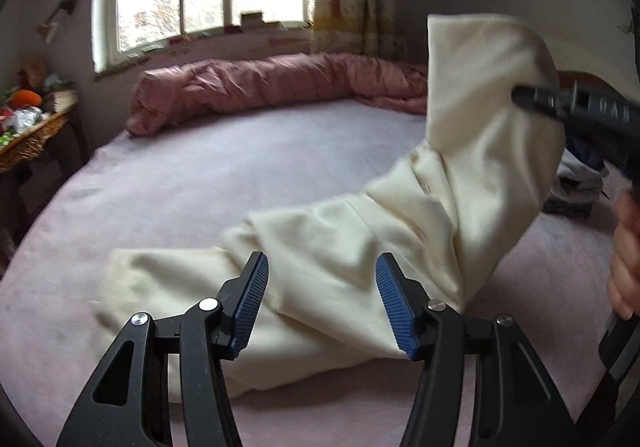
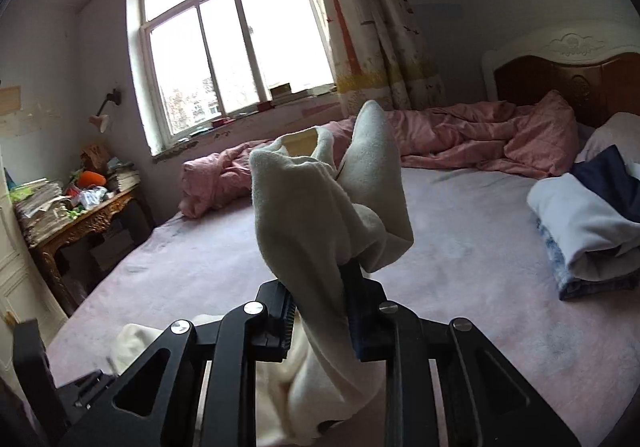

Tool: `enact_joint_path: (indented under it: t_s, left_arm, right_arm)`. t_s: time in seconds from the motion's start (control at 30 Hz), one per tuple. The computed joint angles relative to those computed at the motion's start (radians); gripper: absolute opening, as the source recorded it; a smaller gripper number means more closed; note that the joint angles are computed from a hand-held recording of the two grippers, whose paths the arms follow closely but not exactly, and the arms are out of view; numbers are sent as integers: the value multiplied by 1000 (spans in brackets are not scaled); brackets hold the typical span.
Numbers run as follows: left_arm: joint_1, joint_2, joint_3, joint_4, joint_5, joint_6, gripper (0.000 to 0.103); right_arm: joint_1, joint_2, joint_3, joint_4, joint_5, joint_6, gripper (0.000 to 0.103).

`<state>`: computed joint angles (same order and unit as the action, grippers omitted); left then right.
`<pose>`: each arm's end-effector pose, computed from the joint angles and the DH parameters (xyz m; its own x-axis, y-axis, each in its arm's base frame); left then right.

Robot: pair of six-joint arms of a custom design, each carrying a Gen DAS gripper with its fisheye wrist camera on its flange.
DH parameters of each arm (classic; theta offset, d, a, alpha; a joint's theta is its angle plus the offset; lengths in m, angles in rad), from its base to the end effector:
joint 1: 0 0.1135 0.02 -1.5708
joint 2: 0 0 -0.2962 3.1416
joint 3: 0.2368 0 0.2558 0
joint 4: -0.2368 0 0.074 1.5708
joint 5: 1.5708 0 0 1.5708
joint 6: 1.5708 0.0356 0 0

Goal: Fold large clothes

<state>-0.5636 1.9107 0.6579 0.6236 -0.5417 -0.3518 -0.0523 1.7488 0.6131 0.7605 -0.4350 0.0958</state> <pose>0.2955 -0.1651 0.1138 -0.5033 -0.0312 -0.8635 -0.0725 0.9973 0.0062 0.3309 -0.0023 0.1659 -0.3972 0.1077 -0.9114 -0.3076 0.9201 0.2427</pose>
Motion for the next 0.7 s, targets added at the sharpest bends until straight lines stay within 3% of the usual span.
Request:
enact_joint_path:
  t_s: [0.1,0.17,0.3,0.4,0.5,0.6,0.7]
  left_arm:
    - [54,-236,-207,95,-108,7,57]
    - [102,-356,-349,217,-154,-3,62]
    - [251,-494,-448,209,-94,-45,63]
    - [332,-513,-472,214,-75,-62,62]
    - [387,-489,-484,239,-38,-52,62]
    - [415,-455,-484,246,-41,-50,63]
    - [453,-402,-463,225,-21,-66,64]
  right_arm:
    - [126,-36,-33,21,29,47,24]
    - [242,-27,-41,46,97,58,24]
    - [482,49,-24,92,229,77,24]
    - [637,136,0,118,281,69,24]
    - [781,258,88,62,347,23,24]
    - [842,396,230,-87,412,54,24]
    - [866,465,253,-66,444,26,25]
